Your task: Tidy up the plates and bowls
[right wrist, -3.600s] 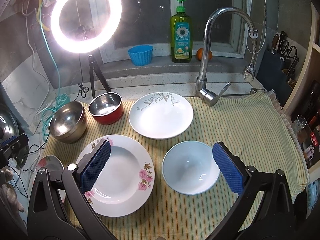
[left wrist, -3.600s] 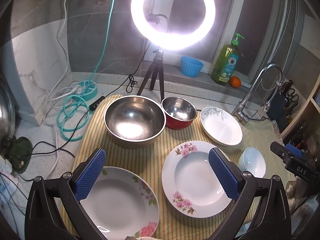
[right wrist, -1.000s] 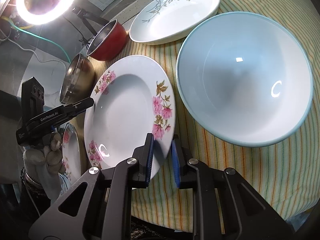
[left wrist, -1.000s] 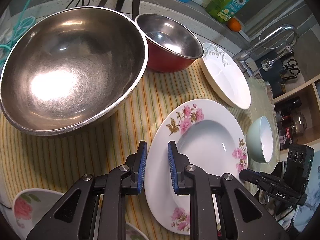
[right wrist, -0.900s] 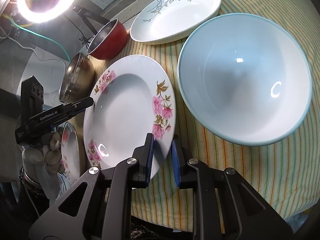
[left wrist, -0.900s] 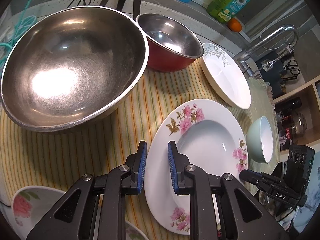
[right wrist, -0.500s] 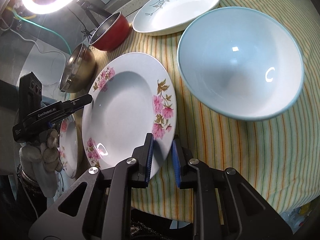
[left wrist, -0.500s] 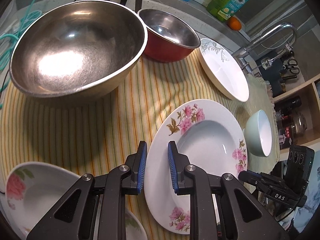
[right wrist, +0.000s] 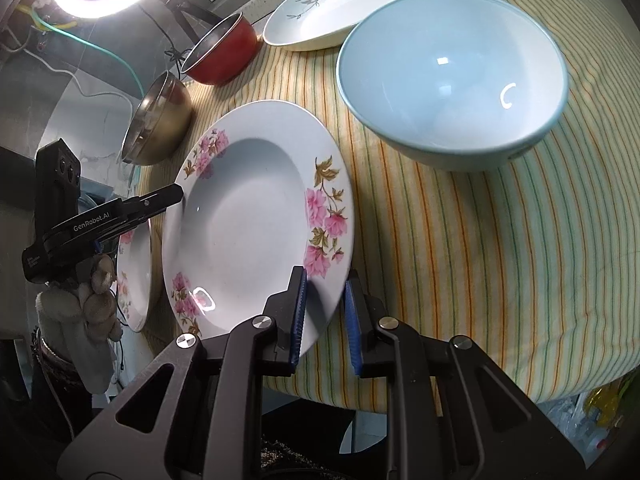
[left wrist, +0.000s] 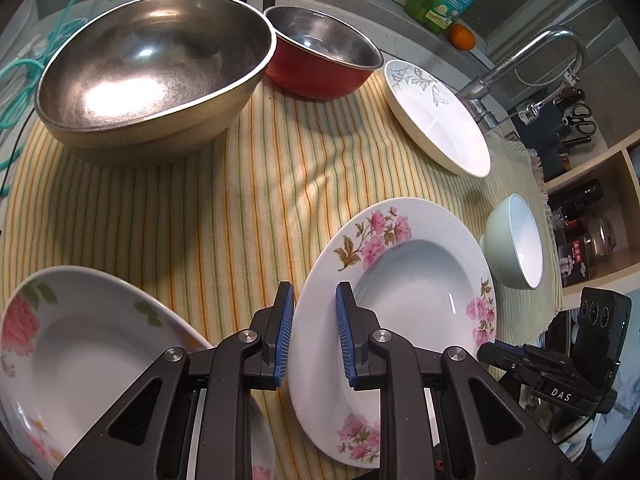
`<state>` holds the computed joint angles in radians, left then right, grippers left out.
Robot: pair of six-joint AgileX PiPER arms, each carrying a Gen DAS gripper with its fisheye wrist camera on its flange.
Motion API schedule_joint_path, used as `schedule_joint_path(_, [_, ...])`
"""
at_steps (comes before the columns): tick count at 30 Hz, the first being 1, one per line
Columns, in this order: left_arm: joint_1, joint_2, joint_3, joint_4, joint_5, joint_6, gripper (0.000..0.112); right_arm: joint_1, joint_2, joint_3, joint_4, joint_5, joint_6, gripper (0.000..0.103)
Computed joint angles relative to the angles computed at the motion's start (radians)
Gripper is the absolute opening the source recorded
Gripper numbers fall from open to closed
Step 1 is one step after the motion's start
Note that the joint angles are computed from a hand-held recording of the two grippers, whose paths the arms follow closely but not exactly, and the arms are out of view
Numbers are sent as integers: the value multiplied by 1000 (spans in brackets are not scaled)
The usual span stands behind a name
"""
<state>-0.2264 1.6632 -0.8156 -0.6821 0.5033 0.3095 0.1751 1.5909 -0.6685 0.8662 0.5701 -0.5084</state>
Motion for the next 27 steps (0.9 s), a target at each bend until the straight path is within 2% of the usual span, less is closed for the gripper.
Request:
schedule_joint_path(25, [-20,-44,56,-2,-21,-17,19,35,19,-13,-28,-38,19,22])
schedule_joint_path(26, [-19,-45,56,-1,-20,-18,19,43,13,-16,-63,-45,51,23])
schedule_joint_path(27, [-18,-47,56,2,-18,-21,19,45,6,-17,-85,-51,68,30])
